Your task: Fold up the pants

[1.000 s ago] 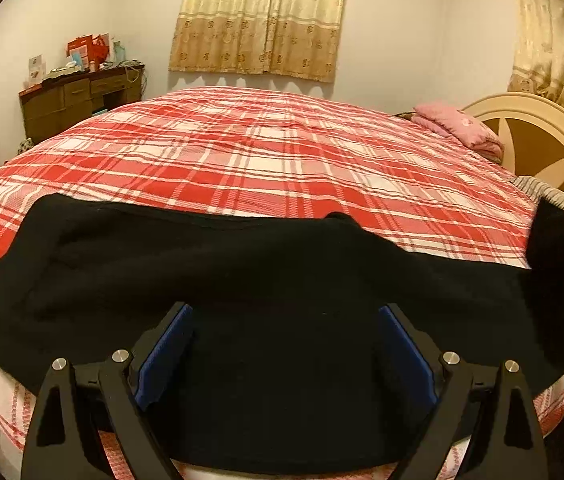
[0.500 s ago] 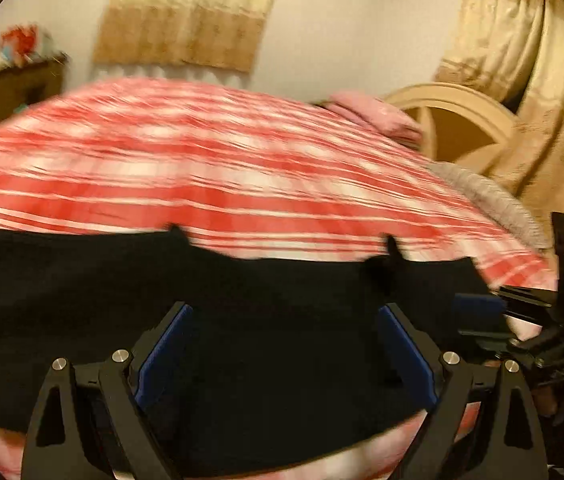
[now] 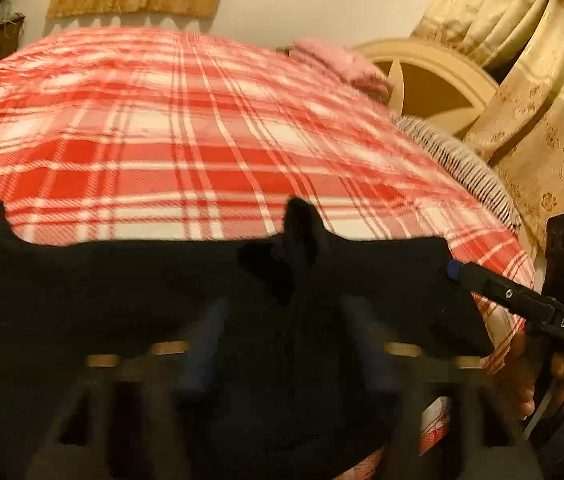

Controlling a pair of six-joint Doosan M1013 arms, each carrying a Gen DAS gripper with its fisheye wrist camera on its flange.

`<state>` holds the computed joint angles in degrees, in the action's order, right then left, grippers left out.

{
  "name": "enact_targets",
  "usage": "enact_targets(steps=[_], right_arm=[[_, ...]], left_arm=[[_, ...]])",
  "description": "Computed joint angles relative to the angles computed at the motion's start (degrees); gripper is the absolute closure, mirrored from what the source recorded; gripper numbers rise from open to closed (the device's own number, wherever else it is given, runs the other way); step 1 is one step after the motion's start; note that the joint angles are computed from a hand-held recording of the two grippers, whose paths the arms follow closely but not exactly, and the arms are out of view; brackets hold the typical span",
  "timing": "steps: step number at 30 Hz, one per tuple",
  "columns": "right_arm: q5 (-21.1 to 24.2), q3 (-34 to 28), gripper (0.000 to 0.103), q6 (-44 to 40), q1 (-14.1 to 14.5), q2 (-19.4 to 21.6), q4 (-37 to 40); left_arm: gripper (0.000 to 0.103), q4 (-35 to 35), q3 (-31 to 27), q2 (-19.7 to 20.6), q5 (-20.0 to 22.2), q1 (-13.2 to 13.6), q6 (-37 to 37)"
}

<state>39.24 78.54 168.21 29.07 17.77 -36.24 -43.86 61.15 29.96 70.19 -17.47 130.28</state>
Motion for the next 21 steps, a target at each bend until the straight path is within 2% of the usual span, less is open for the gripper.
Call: enact_targets(steps=[1,4,5,6,10,14,21], right_arm=[[-0.3,0.2,0.035,1.2,0.0,0.0,-0.7],[-0.4,0.0,0.035,2.9,0.3,0.2,-2.2],[-0.5,0.3,0.035,3.4,0.4,0.0,-2.8],[-0.4,0.2,0.035,3.9,0.6,0.1,-3.7],[-1.3,1.1,0.035,6.9,1.3,-0.5,-8.1],[-2.4,2.2,0.031,12.2,2.0,-1.0,-14.7],[-3.3,1.4,0.030,8.4,2.3,-0.4,-14.2]], left_arm=[[0.064,0.5,0.2,-0.1,-0.8,-0.3,0.1],[0.078,2.1,1.1,-1.0,-2.3,-0.6,0.9],[0.088,1.6,1.3,-1.2,-2.4,-0.3,0.8],[0.089,0.5,1.1,-1.1,-1.9,0.0,0.7],[0.090,-2.9,1.1,-1.8,-1.2,1.8,1.7],[0.090,-3.2,0.6,-1.9,-1.7,3.4,0.5],[0.090,0.7,0.7,-1.2,-3.1,4.3,-2.0]])
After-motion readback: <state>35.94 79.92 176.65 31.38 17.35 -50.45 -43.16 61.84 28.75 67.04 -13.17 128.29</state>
